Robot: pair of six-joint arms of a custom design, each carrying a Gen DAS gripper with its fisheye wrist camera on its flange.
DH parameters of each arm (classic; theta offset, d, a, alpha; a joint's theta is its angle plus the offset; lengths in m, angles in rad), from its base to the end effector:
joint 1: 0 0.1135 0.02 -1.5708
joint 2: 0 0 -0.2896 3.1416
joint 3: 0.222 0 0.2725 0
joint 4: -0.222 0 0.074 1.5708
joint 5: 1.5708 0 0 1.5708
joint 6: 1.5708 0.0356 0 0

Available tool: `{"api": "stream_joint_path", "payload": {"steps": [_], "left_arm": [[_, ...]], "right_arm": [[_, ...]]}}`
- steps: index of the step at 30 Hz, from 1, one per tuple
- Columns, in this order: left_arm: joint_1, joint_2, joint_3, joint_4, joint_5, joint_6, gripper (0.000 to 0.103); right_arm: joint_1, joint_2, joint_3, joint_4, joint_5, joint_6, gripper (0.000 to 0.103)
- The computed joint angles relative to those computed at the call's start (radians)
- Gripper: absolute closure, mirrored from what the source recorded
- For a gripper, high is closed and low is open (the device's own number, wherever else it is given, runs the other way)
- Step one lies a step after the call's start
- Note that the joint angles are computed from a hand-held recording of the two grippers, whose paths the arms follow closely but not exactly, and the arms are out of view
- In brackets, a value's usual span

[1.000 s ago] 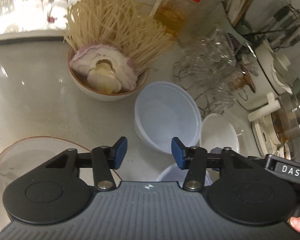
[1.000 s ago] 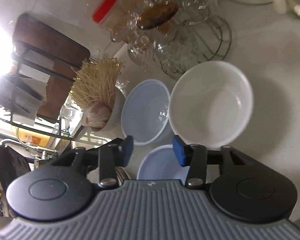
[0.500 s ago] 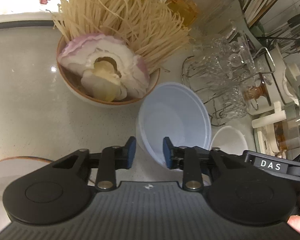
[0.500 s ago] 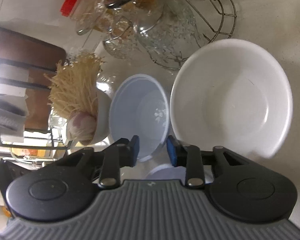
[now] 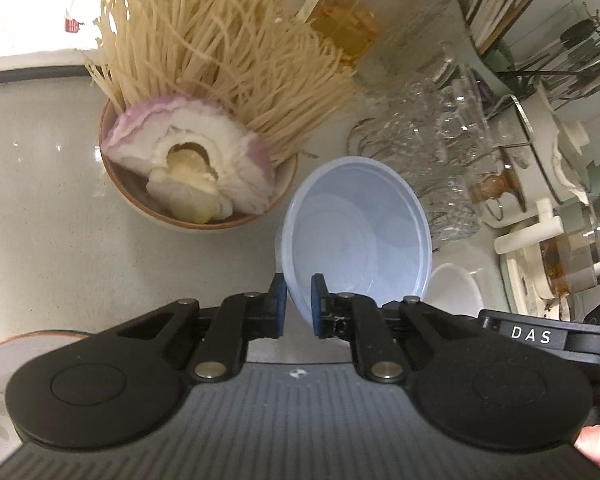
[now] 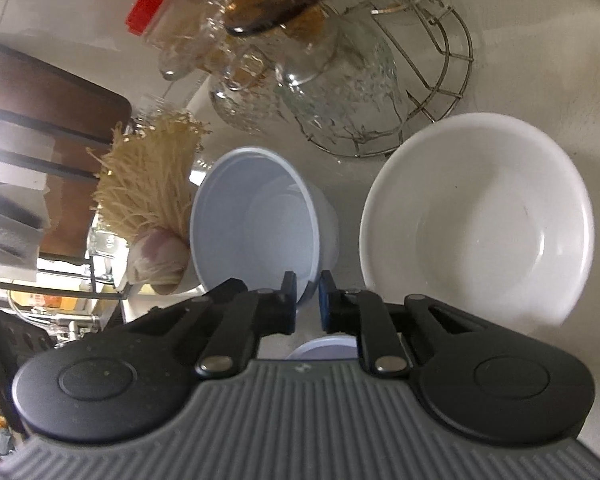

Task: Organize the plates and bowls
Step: 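Lift the light blue bowl with both grippers over the other blue bowl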

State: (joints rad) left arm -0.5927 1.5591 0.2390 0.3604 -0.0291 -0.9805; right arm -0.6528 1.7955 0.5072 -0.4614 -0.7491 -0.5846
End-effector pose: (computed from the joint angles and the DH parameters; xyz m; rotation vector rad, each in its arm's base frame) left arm 0.1694 -0.1128 0.0707 -0.5194 2.5825 -0.5612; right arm 0.1724 -0.1013 0.0588 0.1853 2.6679 0.9949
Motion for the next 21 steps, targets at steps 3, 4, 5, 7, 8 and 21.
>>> {"api": "stream_joint_path", "payload": {"steps": [3,4,5,7,8,21], "left_arm": [[-0.035,-0.073,-0.003,-0.056,-0.027,-0.023,0.088],[-0.048,-0.099,-0.002,-0.079,-0.036,-0.031,0.088],[-0.066,-0.123,0.003,-0.105,-0.050,-0.042,0.088],[-0.101,-0.164,0.011,-0.149,-0.079,-0.061,0.088],[-0.118,-0.190,0.014,-0.176,-0.092,-0.069,0.088],[-0.381,-0.418,0.062,-0.448,-0.301,-0.233,0.088]], "right_arm": [[-0.037,-0.024,0.005,-0.060,-0.009,-0.054,0.089],[-0.051,-0.031,0.008,-0.084,-0.014,-0.075,0.089],[-0.067,-0.038,0.011,-0.109,-0.018,-0.098,0.089],[-0.101,-0.053,0.017,-0.161,-0.022,-0.152,0.089],[-0.117,-0.061,0.020,-0.188,-0.023,-0.179,0.089],[-0.341,-0.117,0.058,-0.485,-0.020,-0.545,0.089]]}}
